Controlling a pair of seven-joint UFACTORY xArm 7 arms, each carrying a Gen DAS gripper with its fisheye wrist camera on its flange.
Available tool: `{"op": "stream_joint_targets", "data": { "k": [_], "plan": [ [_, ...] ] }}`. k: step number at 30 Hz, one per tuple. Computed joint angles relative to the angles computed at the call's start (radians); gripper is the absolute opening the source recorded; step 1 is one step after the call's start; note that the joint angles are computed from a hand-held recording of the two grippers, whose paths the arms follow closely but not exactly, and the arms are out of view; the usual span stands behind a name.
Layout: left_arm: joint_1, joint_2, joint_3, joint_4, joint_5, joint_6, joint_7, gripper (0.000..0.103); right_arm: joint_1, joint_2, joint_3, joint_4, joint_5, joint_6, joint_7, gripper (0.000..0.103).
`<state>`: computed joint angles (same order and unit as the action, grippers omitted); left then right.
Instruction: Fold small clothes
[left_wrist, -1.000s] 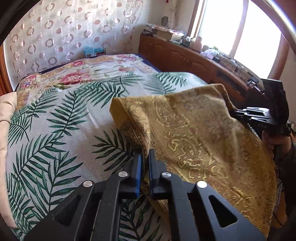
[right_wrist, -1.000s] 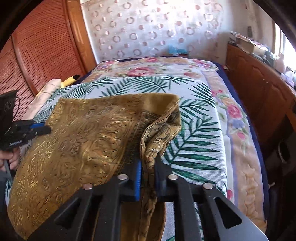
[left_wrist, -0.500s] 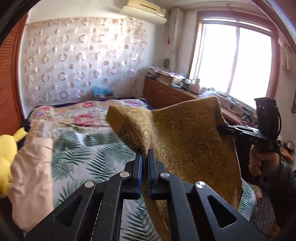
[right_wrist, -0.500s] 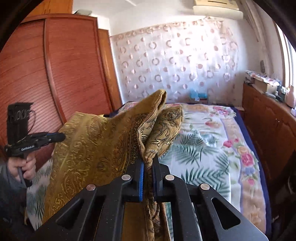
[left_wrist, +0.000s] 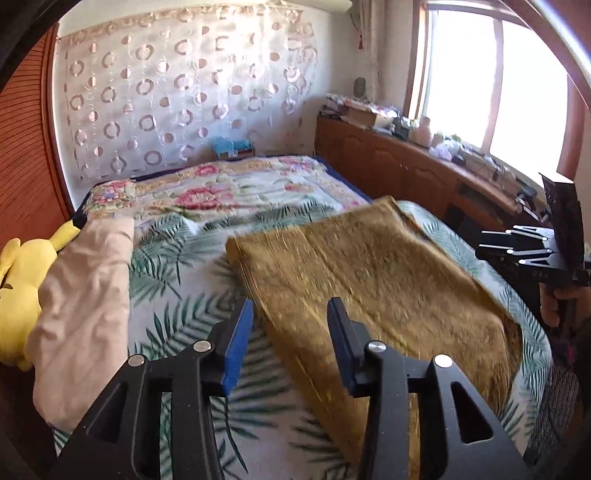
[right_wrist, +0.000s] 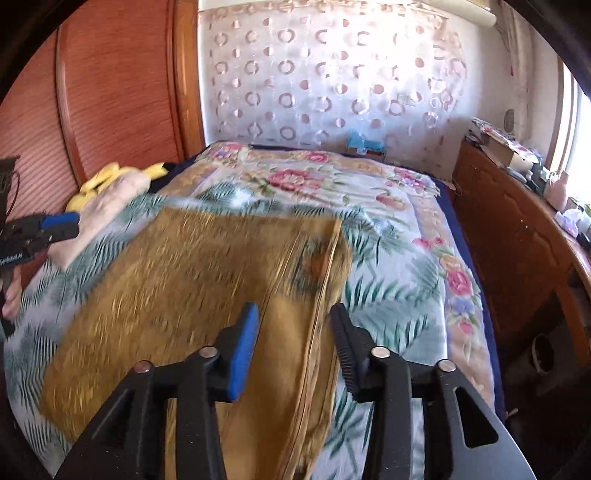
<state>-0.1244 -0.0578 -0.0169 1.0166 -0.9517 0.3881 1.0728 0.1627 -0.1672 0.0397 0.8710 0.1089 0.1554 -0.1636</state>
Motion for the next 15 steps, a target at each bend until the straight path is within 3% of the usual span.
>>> {"op": "stream_joint_targets", "data": {
  "k": [4,7,15],
  "plan": [
    [-0.021,-0.082,-0.001,-0.131,0.052,0.001,0.009,0.045,0.012,-0.083,-0.02,-0.107,0.023,0.021,-0.029,0.044],
    [-0.05,-0.134,0.012,-0.209,0.085,0.008,0.013,0.045,0.091,-0.135,-0.085,-0.174,0.12,0.029,-0.122,0.044],
    [-0.12,-0.207,0.05,-0.311,0.124,-0.021,-0.002,0.046,-0.012,-0.207,0.003,-0.238,0.023,0.04,0.005,0.044]
  ]
}}
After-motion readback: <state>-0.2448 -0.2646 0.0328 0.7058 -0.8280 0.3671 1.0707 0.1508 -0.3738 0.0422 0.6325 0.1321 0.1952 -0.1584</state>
